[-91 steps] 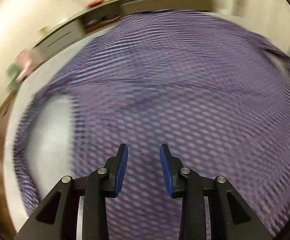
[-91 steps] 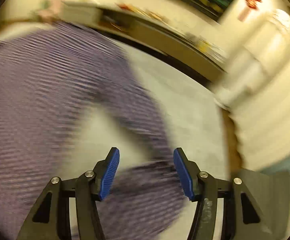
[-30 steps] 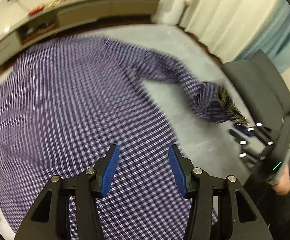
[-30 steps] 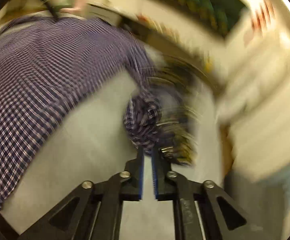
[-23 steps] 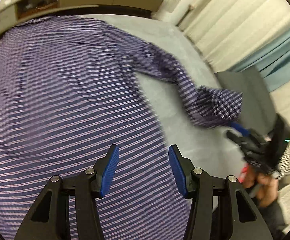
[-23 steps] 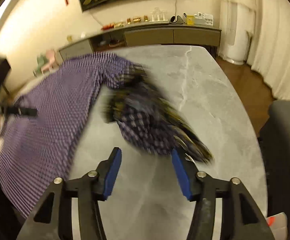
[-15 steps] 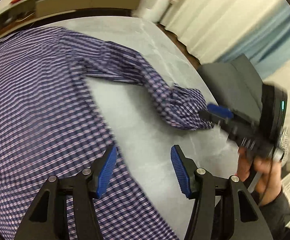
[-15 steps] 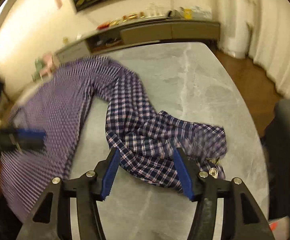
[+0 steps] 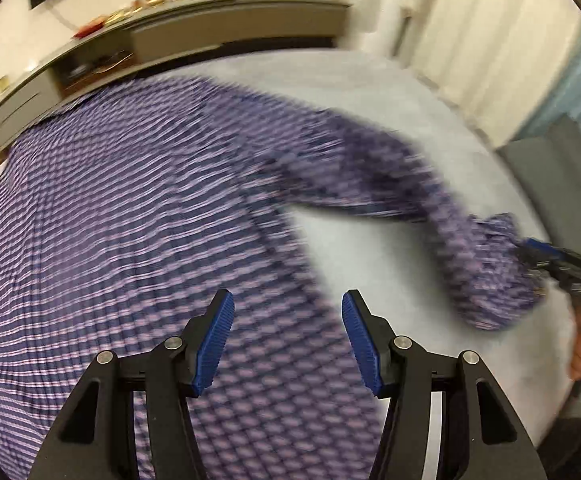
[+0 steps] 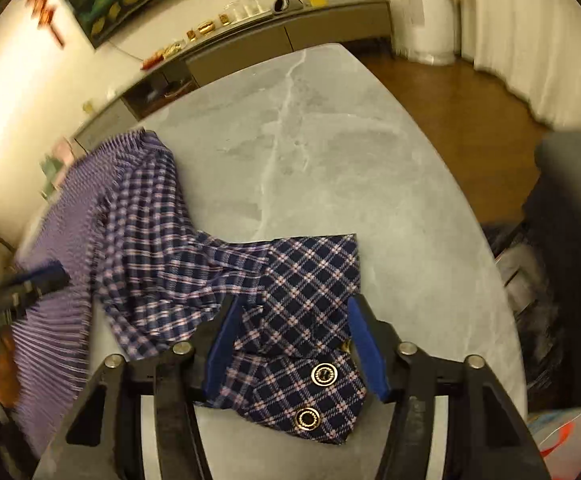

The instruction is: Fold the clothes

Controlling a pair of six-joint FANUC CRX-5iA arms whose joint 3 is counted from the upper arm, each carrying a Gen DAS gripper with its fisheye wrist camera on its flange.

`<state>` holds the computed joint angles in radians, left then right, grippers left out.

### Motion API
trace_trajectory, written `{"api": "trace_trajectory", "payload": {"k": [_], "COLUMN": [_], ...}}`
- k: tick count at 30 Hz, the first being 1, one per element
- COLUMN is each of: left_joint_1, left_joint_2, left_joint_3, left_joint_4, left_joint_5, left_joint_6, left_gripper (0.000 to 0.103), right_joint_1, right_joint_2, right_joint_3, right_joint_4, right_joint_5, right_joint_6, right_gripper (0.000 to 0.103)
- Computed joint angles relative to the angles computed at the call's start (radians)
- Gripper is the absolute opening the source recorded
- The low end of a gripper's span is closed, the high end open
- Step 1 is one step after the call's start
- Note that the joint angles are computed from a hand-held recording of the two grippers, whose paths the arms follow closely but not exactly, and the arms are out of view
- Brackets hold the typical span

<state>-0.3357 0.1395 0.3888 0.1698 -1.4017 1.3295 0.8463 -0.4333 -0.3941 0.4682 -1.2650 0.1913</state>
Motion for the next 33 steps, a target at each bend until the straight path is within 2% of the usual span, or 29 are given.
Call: {"api": "trace_trajectory", "payload": {"k": [1, 2, 4, 8, 10, 11, 13, 14, 15, 17, 19, 20, 21, 22, 23, 26, 28, 30, 31, 33], "left_joint_1": [0.004, 0.007, 0.013, -0.006, -0.01, -0.009, -0.008, -0.007, -0.006, -0.004, -0.006, -0.012, -0.017, -0.019, -0.018, -0.021, -0.021, -0.023, -0.025, -0.025], "left_joint_2": [0.009, 0.017, -0.011, -0.011, -0.003, -0.007, -0.015, -0.019, -0.022, -0.031, -0.028, -0.024, -0.021, -0.019, -0.021, -0.002, -0.003, -0.008, -0.011, -0.019], "left_joint_3": [0.0, -0.002, -0.046, -0.047, -0.039, -0.044, -0.054, -0.059, -0.067, -0.075, -0.069, -0.065, -0.062, -0.062, -0.063, -0.04, -0.04, -0.046, -0.051, -0.058], "left_joint_4": [-0.011, -0.022, -0.032, -0.062, -0.064, -0.063, -0.061, -0.06, -0.057, -0.054, -0.054, -0.059, -0.066, -0.068, -0.068, -0.07, -0.069, -0.068, -0.067, -0.036], "left_joint_5": [-0.005, -0.009, 0.036, 0.03, 0.02, 0.022, 0.027, 0.029, 0.039, 0.045, 0.039, 0.037, 0.037, 0.037, 0.034, 0.021, 0.023, 0.029, 0.033, 0.029], "left_joint_6": [0.009, 0.017, -0.006, -0.012, -0.007, -0.005, -0.002, -0.001, -0.003, -0.009, -0.002, 0.003, 0.01, 0.015, 0.013, 0.012, 0.008, 0.011, 0.016, 0.011], "left_gripper": [0.057, 0.056, 0.057, 0.058, 0.058, 0.058, 0.058, 0.058, 0.059, 0.059, 0.062, 0.062, 0.064, 0.065, 0.065, 0.066, 0.066, 0.066, 0.066, 0.064], "right_joint_1": [0.0, 0.0, 0.015, 0.199, 0.193, 0.14, 0.05, 0.03, 0.017, -0.006, -0.013, -0.015, -0.015, -0.026, -0.016, 0.055, 0.169, 0.255, 0.274, 0.269], "right_joint_2": [0.0, -0.004, -0.016, -0.168, -0.203, -0.208, -0.152, -0.114, -0.087, -0.039, 0.008, 0.027, 0.045, 0.047, 0.023, -0.079, -0.187, -0.27, -0.307, -0.366], "right_joint_3": [0.008, 0.014, 0.014, -0.06, -0.097, -0.104, -0.079, -0.061, -0.049, -0.026, 0.0, 0.01, 0.02, 0.029, 0.021, -0.026, -0.088, -0.141, -0.166, -0.213], "right_joint_4": [-0.001, -0.002, 0.034, 0.286, 0.283, 0.214, 0.089, 0.056, 0.04, 0.009, -0.002, 0.001, 0.005, -0.011, 0.021, 0.184, 0.316, 0.375, 0.383, 0.402], "right_joint_5": [-0.009, -0.016, -0.039, -0.202, -0.178, -0.1, -0.004, 0.015, 0.03, 0.074, 0.073, 0.062, 0.048, 0.042, 0.025, -0.05, -0.141, -0.219, -0.23, -0.171], "right_joint_6": [0.006, 0.009, -0.011, -0.272, -0.322, -0.281, -0.139, -0.081, -0.047, 0.011, 0.059, 0.071, 0.079, 0.085, 0.048, -0.11, -0.3, -0.461, -0.519, -0.582], "right_gripper": [0.003, 0.001, 0.001, 0.001, 0.002, 0.002, 0.016, 0.038, 0.053, 0.054, 0.054, 0.051, 0.028, 0.018, 0.014, 0.012, 0.012, 0.012, 0.012, 0.012]}}
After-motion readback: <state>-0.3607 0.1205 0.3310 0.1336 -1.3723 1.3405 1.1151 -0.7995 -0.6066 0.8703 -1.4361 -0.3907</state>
